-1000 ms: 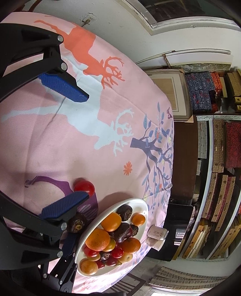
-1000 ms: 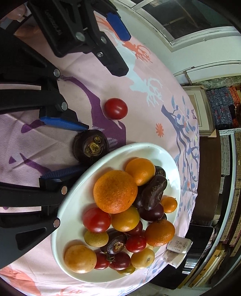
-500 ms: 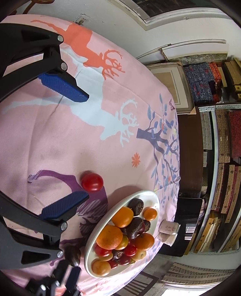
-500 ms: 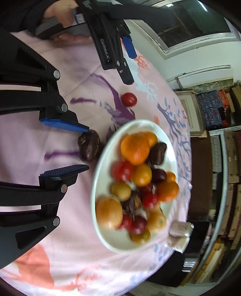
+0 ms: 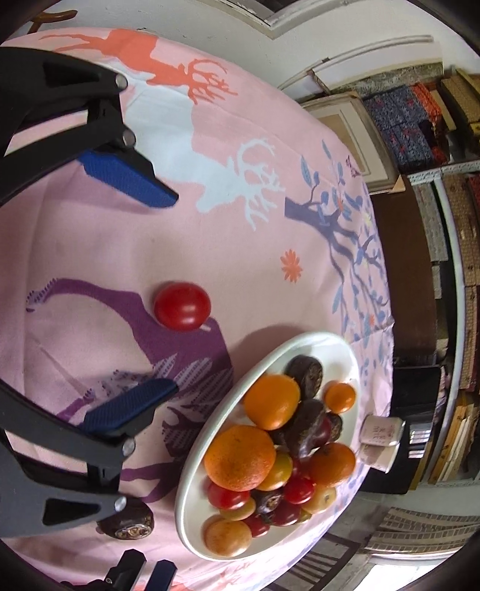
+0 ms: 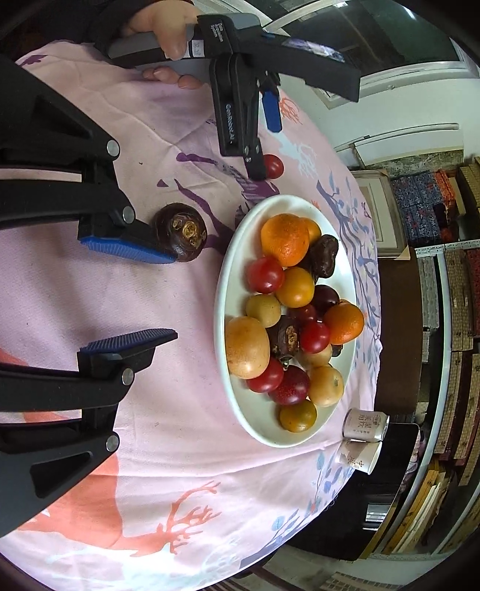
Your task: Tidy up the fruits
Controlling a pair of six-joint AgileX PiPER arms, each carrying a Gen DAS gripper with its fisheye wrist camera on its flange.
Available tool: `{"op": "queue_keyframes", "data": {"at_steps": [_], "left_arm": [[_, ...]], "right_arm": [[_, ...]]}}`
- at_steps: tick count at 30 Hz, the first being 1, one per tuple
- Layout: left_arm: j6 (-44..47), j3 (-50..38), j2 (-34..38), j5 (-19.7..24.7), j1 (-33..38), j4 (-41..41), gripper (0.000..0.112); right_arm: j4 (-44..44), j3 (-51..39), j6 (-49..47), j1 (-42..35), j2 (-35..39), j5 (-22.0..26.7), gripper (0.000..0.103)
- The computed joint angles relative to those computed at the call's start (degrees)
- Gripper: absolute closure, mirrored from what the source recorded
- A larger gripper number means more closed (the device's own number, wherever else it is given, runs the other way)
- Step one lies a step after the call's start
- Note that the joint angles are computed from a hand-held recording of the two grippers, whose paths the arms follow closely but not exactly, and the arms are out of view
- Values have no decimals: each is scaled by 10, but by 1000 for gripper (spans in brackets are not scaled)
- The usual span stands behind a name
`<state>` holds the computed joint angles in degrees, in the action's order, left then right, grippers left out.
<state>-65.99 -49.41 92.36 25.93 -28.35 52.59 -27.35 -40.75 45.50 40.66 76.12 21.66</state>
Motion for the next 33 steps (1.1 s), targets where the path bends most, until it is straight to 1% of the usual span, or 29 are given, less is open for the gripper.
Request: {"op": "queue_keyframes", "data": {"at_steps": [2,4,5,6,7,8,10,12,16,17,19,20,21,22,23,25,26,27,29,31,33], "left_arm": [[42,-14,15,1,-1,-34,41],[51,-15,16,-9,3,-40,48],[64,-16,16,-18,8,-52,55],[78,-16,16,-29,13,-65,64],[86,-16,15,-36,16,-72,68],[90,-14,14,-41,17,-75,72],[88,-10,9,-50,20,-72,76],[71,0,-1,-63,20,-53,83],[42,8,-9,-62,8,-18,84],[54,3,-5,-57,9,-30,84],[98,-17,12,-39,17,-82,83],[120,-17,12,-50,28,-108,81],[126,-20,14,-53,34,-118,73],[114,-22,17,-48,34,-109,70],[117,-23,18,-51,36,-112,70],[117,-22,18,-52,35,-109,72],[117,-20,17,-54,33,-105,76],[123,-18,15,-59,32,-107,86],[119,-14,11,-62,28,-100,86],[118,-8,5,-69,26,-98,86],[96,-3,0,-69,21,-77,86]], "right_arm": [[12,3,-10,-6,2,-7,64],[15,1,-12,-5,5,-7,63],[14,1,-10,-3,3,-4,63],[12,0,-8,-2,4,-3,63],[11,0,-8,-1,4,-2,63],[8,0,-5,-1,4,-2,63],[12,-1,-8,-1,6,-1,63],[20,-5,-18,-2,10,1,63],[33,-11,-35,-4,15,4,63],[35,-13,-37,-4,18,5,63],[38,-21,-42,-1,25,9,62],[33,-27,-39,3,30,12,61],[23,-31,-28,7,33,17,59],[18,-38,-25,12,39,20,58],[14,-43,-23,16,44,23,56],[3,-55,-12,25,54,32,55],[-2,-57,-6,30,55,34,52],[-8,-57,1,34,54,35,47],[-19,-52,15,39,47,35,43],[-17,-44,18,37,35,31,43],[-16,-38,17,37,27,28,40]]}}
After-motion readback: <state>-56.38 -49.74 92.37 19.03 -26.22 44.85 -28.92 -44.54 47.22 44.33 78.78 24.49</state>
